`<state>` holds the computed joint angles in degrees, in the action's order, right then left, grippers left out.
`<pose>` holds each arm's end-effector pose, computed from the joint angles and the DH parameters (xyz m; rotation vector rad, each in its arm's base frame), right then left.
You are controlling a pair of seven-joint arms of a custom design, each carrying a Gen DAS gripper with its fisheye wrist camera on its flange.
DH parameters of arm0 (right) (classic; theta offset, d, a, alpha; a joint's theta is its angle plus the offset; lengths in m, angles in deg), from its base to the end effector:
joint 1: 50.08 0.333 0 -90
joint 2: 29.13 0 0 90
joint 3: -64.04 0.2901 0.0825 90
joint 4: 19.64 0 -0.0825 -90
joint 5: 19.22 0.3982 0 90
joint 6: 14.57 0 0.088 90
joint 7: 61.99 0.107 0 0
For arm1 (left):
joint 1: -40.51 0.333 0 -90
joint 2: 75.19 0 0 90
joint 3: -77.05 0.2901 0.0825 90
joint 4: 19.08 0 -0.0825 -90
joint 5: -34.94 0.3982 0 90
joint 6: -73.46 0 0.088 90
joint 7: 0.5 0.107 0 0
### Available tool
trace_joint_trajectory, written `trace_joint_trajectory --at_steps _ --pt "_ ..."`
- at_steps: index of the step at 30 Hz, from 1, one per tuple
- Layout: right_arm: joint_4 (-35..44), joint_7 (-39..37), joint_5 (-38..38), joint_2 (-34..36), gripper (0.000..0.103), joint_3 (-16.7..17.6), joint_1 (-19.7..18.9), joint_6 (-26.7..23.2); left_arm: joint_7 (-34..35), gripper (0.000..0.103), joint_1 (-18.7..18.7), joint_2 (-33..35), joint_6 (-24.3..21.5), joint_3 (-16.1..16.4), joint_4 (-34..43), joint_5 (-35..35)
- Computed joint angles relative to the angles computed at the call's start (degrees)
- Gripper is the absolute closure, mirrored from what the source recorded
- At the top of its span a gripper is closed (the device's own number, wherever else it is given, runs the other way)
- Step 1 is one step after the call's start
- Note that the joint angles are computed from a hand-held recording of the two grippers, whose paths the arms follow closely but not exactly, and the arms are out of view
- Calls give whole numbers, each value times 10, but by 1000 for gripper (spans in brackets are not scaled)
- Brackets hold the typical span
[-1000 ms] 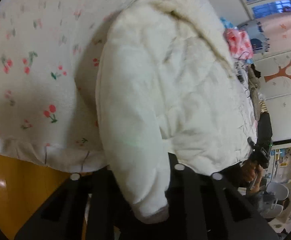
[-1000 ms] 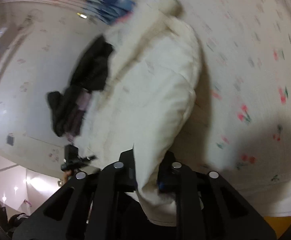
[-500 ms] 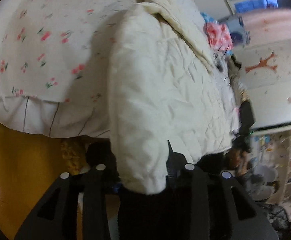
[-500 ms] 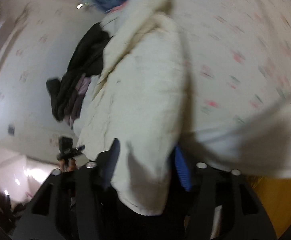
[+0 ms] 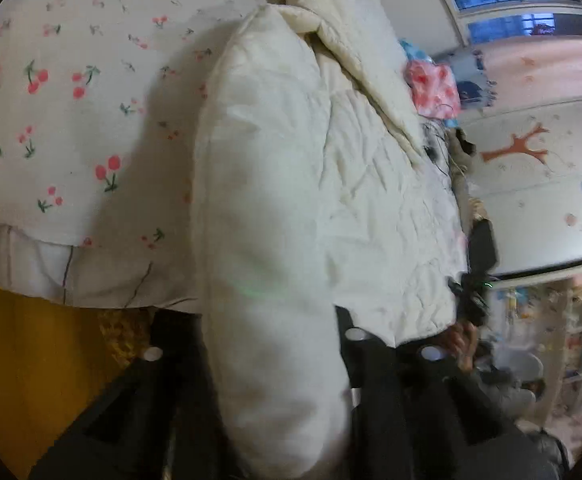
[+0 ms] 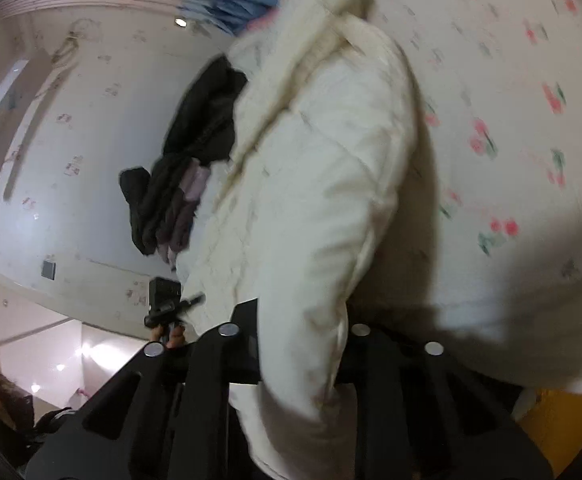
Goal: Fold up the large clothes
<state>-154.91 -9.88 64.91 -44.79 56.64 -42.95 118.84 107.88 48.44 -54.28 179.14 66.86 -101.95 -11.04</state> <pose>0.5070 0.0135 0.4396 -1.1401 1.6218 0.4028 0.6819 -0.0665 0.4862 1.6550 -1.8892 0.9220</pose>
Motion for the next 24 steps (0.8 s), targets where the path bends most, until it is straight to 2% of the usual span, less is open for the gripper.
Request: trace_joint_trajectory --at_steps 4,6,8,9,10,11,12,14,15,17,19,20,21,23,24 --pt "-2 -25 5 -58 88 3 7 29 53 94 13 -47 7 -5 -16 -57" --pt "-5 -16 -27 -82 88 -6 8 20 86 94 15 -58 -21 -1 -11 -62" --pt "-12 18 -81 -87 80 -17 4 -1 112 91 11 -55 -57 7 -4 -25" --pt "-18 32 -98 -87 65 -23 3 -9 113 86 6 -52 -62 13 -4 1" --pt "-27 46 -112 -82 57 -31 2 -22 104 81 -7 -50 -55 20 -10 56" --pt "-37 62 -126 -77 48 -36 -1 -32 90 67 -17 -46 -47 24 -14 89" --pt "-45 75 -135 -74 47 -38 -2 -38 74 50 -21 -42 -41 27 -17 104" --pt "-67 66 -108 -70 47 -51 0 -52 53 33 -18 -53 -9 28 -51 88" --pt "-75 56 -91 -71 45 -52 0 -51 56 25 -11 -58 -3 28 -66 65" --pt "-81 35 -61 -67 45 -51 1 -54 53 21 -6 -62 2 25 -80 39" --pt "-75 11 -41 -58 46 -45 2 -59 58 21 -11 -76 24 25 -97 43" --pt "-70 -4 -32 -56 57 -38 3 -54 69 36 -17 -95 57 25 -118 46" --pt "-63 -14 -29 -55 75 -31 4 -48 69 68 -22 -98 65 24 -119 49" --pt "-55 -31 -17 -60 86 -21 7 -31 62 87 -31 -108 91 24 -121 52" --pt "-52 -42 -13 -65 88 -17 9 -24 77 91 -34 -121 117 22 -130 44"
